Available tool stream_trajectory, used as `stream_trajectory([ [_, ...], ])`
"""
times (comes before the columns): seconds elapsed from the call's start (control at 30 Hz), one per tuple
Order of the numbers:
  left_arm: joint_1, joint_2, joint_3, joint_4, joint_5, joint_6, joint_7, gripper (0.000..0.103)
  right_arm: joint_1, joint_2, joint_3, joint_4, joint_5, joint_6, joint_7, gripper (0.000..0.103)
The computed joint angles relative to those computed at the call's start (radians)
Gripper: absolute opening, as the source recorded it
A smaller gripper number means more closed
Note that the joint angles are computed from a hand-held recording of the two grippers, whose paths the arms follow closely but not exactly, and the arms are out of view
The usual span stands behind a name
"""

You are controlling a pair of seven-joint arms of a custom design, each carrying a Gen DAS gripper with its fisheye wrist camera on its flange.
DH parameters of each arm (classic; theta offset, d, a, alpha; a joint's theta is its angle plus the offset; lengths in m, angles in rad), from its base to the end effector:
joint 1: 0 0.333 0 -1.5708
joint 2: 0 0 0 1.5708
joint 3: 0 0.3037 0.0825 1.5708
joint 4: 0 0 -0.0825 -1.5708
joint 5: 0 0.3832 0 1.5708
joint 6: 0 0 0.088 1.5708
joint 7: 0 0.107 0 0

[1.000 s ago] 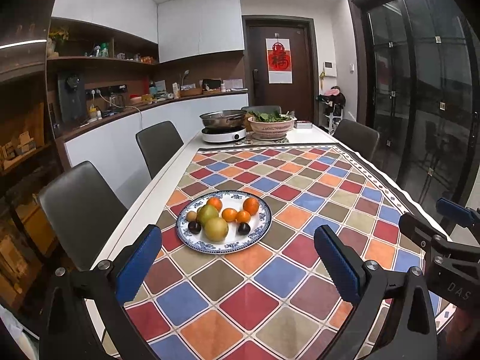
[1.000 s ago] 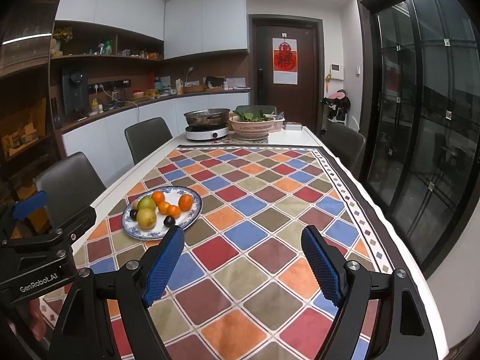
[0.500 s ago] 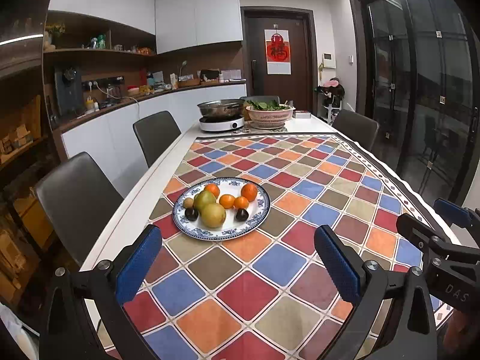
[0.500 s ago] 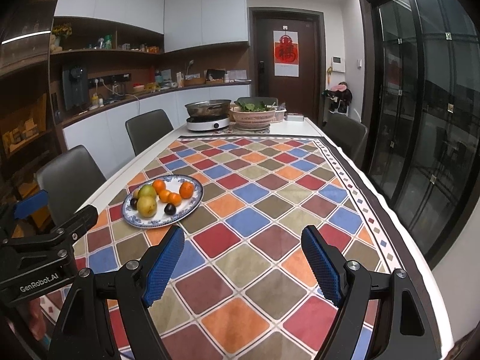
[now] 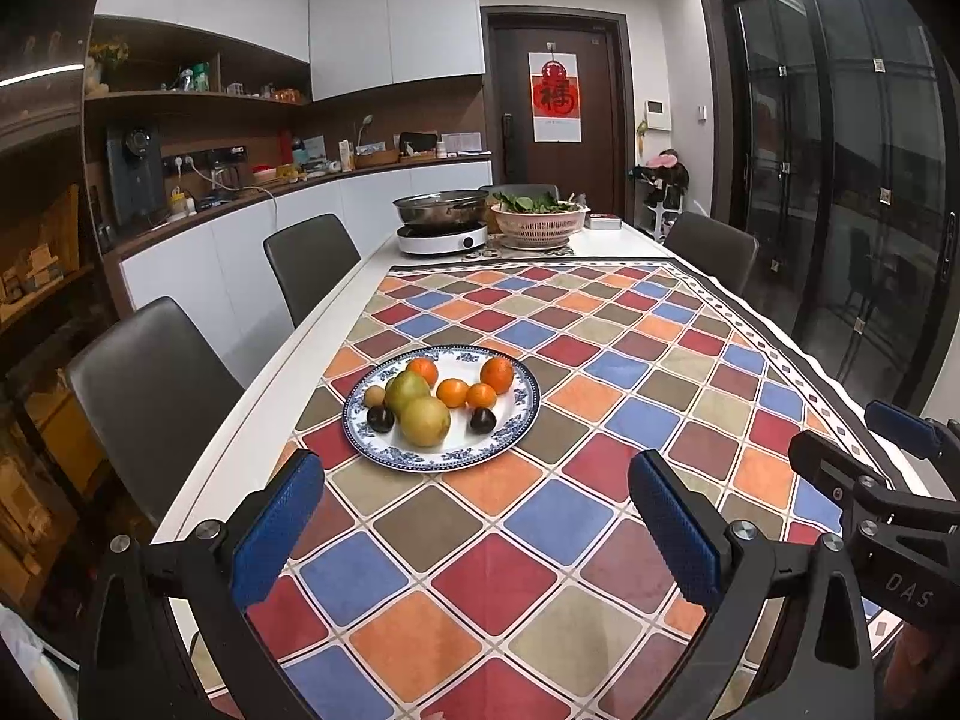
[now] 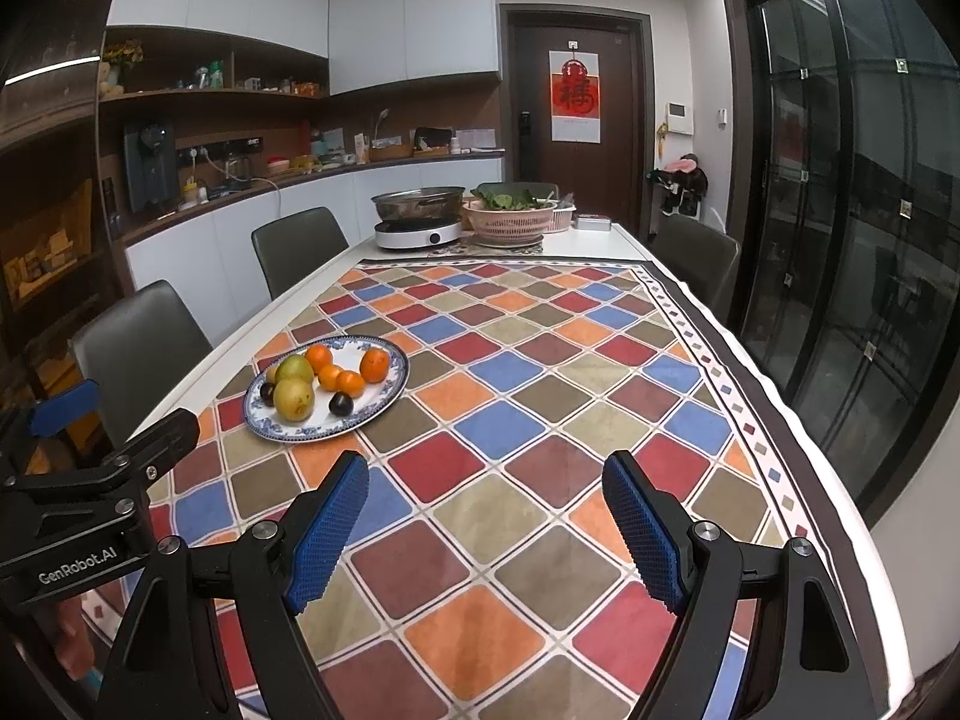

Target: Organize fruits

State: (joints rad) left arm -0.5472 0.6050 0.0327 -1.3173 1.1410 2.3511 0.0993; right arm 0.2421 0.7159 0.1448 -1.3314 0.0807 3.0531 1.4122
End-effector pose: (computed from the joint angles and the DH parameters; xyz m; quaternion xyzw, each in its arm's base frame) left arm 0.6616 -0.3663 0.4288 -0.6904 0.5267 -0.2694 0.4164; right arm 0.7345 0.2534 0.4254 -0.7239 0.4897 -0.2568 0.4126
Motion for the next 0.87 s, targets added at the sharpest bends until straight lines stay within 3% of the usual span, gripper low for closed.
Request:
stream_trajectory([
  [0.87, 0.000, 0.011, 0.002, 0.006, -0.024, 0.008, 0.005, 0.103, 0.003, 0.000, -0.002, -0.004, 0.002, -0.002, 0.000, 0.081],
])
